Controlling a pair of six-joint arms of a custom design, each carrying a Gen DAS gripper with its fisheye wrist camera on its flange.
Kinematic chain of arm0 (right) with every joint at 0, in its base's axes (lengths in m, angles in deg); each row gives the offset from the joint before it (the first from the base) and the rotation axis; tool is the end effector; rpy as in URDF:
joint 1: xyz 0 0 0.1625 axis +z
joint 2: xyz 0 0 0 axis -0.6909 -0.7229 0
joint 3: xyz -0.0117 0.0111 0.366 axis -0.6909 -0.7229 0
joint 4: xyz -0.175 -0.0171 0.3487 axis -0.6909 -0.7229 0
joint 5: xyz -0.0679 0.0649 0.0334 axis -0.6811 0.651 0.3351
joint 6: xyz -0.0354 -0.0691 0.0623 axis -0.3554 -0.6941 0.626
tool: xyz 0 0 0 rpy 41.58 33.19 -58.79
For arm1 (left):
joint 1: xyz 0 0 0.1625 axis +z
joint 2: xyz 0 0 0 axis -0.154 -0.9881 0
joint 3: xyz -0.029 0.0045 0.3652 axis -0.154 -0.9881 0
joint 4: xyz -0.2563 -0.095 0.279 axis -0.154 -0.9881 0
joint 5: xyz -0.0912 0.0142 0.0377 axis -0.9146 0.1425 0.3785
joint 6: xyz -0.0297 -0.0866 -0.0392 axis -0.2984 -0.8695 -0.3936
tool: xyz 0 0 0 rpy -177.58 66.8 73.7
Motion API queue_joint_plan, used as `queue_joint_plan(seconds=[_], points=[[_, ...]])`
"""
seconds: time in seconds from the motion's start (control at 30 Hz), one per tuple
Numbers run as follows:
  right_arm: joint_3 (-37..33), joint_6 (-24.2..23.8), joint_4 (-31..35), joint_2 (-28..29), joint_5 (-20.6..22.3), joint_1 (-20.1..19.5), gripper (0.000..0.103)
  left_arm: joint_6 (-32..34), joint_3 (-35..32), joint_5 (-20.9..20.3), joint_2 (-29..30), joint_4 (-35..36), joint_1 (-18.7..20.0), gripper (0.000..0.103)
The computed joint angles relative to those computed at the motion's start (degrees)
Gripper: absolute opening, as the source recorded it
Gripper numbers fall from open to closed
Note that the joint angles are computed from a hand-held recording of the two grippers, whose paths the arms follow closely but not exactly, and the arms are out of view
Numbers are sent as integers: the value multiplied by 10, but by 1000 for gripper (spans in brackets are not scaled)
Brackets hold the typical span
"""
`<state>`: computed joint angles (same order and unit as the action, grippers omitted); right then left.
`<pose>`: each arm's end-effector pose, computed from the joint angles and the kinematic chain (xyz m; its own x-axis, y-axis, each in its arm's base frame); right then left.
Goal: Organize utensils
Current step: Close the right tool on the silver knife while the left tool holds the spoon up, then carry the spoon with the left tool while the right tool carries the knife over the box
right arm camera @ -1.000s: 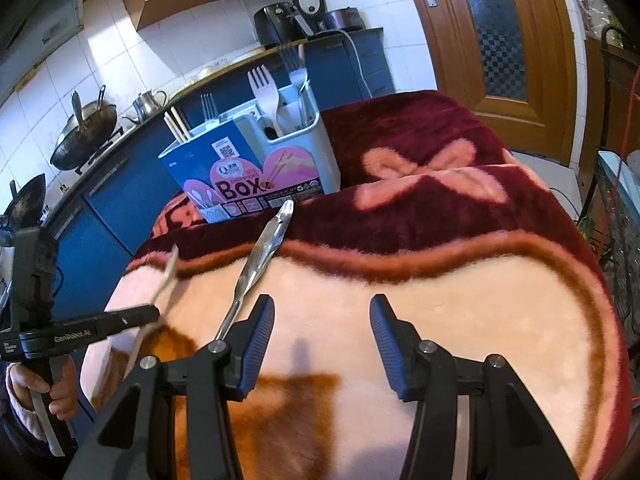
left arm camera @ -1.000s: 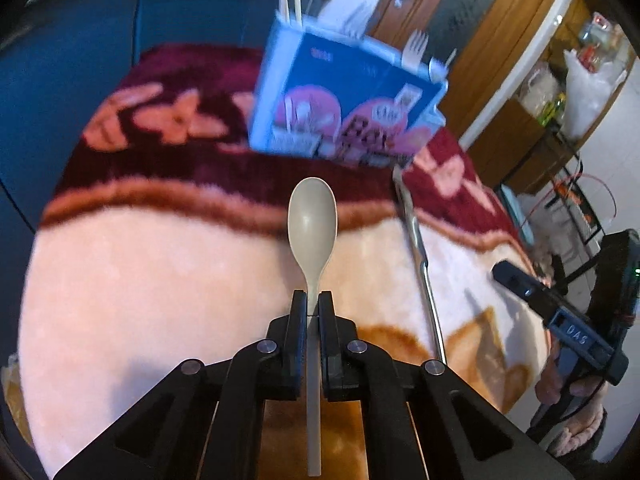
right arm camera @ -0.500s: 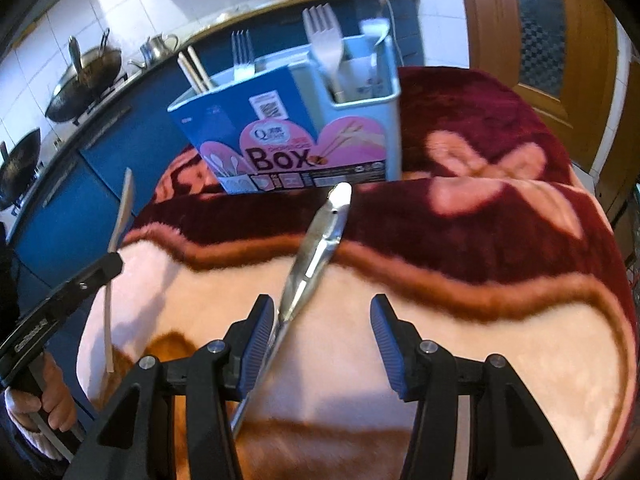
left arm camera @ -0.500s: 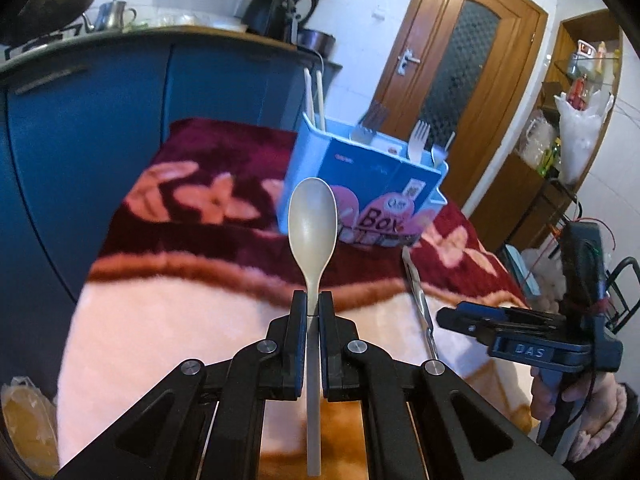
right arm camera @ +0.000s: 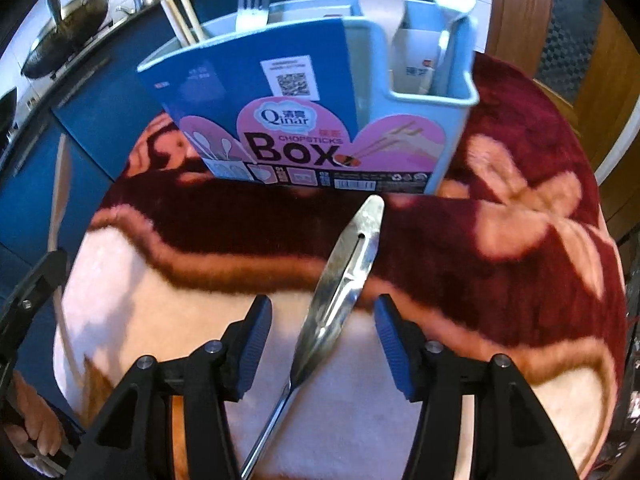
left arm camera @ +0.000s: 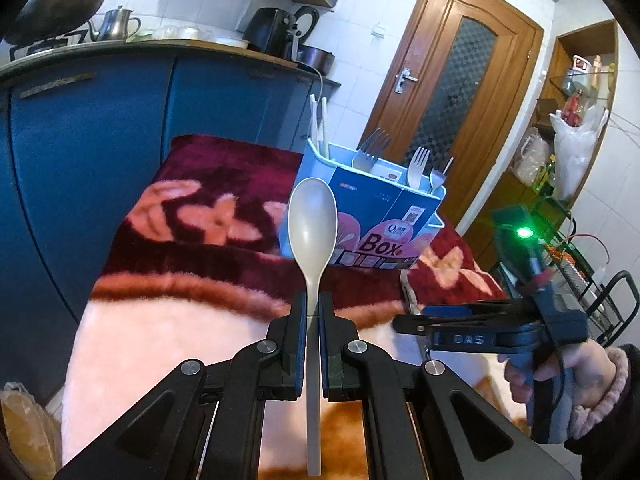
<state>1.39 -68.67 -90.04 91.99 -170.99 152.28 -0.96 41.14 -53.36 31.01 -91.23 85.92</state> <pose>0.3290 -0.7585 -0.0474 -0.8006 -0.0433 0.5976 -0.2754 0.9124 -0.3028 -0.0055 -0.7081 0.3113 -0.8470 0.3624 -0.3889 0.5293 0.6425 -0.5540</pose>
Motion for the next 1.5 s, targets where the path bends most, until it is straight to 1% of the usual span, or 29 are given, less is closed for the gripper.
queue_joint_plan(seconds=[0.03,0.1,0.13,0.17,0.2,0.23,0.33,0.4,0.47,0.5,0.53,0.63,0.73,0.87,0.93,1.07,1.2,1.33,1.5], points=[[-20,4,12,10,0,0,58,0,0,-2,0,-1,0,5],[-75,9,41,37,-4,0,49,0,0,-5,0,-1,-1,5],[-83,10,43,41,-3,0,47,0,0,-6,0,-2,-1,5],[-79,10,37,39,-2,-1,42,1,1,-7,0,-3,-1,5],[-56,10,20,28,-4,-1,35,1,1,-7,0,-4,-2,5],[-52,9,10,27,-2,-2,30,1,1,-8,0,-5,-2,5],[42,18,-53,-22,17,-7,24,1,2,-10,0,-11,-4,5],[129,15,-122,-66,40,-11,23,2,2,-13,0,-14,-4,5],[197,7,-184,-101,69,-15,23,3,2,-14,1,-20,-6,5],[222,3,-207,-114,77,-16,23,4,3,-15,2,-25,-7,5],[256,-4,-244,-129,87,-16,23,3,2,-16,3,-29,-8,5],[328,-27,-337,-161,107,-14,23,-3,-3,-25,8,-39,-9,5],[382,-53,-419,-185,122,-12,23,-7,-15,-31,19,-52,-11,5],[400,-90,-507,-182,129,-2,23,-12,-37,-41,38,-69,-15,5],[425,-111,-557,-193,131,-1,23,-12,-49,-47,48,-83,-17,5],[427,-153,-625,-186,124,4,23,-9,-81,-57,75,-114,-22,5],[425,-180,-662,-183,125,6,23,-14,-124,-58,104,-134,-29,5],[419,-203,-688,-176,128,5,23,-17,-187,-66,146,-154,-34,5],[412,-217,-699,-175,138,0,23,-15,-258,-69,202,-186,-38,5]])
